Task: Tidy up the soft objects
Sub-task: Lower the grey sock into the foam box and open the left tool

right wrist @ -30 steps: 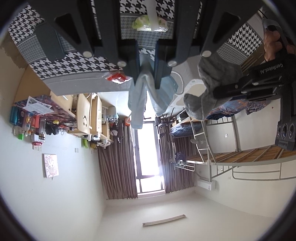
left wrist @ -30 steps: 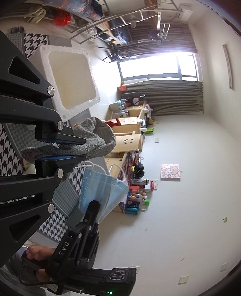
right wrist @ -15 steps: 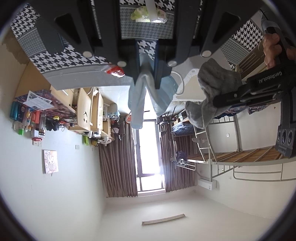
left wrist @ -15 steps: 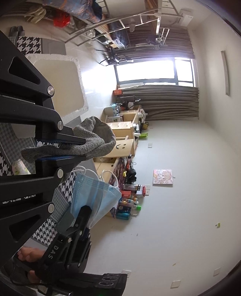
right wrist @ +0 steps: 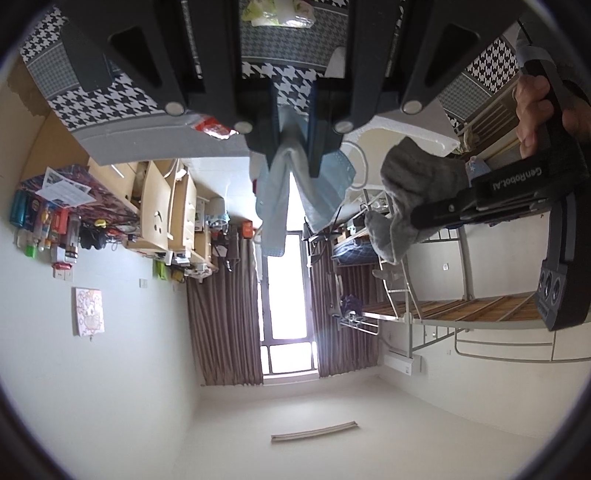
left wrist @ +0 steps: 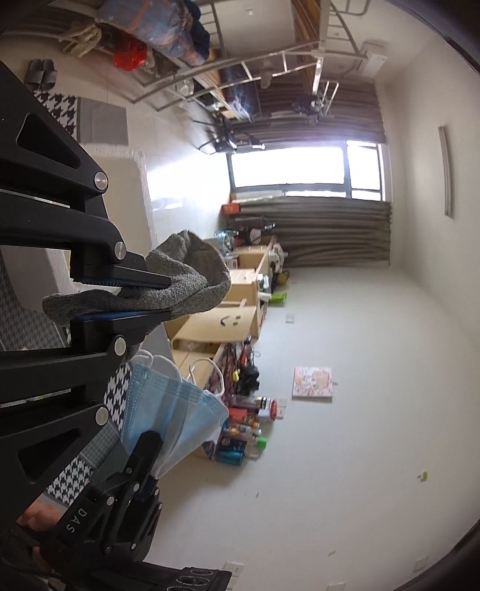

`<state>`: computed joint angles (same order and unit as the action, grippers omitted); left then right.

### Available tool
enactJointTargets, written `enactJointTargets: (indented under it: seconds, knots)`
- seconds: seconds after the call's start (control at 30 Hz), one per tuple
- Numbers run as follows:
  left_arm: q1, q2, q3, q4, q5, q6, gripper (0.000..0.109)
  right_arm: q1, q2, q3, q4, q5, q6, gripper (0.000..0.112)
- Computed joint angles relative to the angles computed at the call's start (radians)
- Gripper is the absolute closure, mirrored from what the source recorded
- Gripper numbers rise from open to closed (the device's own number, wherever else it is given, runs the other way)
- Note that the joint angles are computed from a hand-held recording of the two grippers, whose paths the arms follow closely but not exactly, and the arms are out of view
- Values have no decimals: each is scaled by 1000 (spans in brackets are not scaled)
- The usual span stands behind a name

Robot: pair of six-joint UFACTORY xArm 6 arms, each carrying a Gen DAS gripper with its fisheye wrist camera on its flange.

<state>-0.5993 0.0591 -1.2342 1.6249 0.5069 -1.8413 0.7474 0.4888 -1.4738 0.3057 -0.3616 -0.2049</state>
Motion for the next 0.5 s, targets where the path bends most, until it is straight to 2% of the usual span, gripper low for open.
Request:
enactJointTargets:
  seconds: [0.1,0.23,0.5]
  knots:
    - [-1,-2,1,-26,50,16,97,-9,24,-35,-61,11,59,96]
    - [8,-4,4,-37,69,21,97,-13,56,-82,-90,26,97,96]
    - [14,7,-1,-62,119,22,97,-28,92,-145,-269,67,246,96]
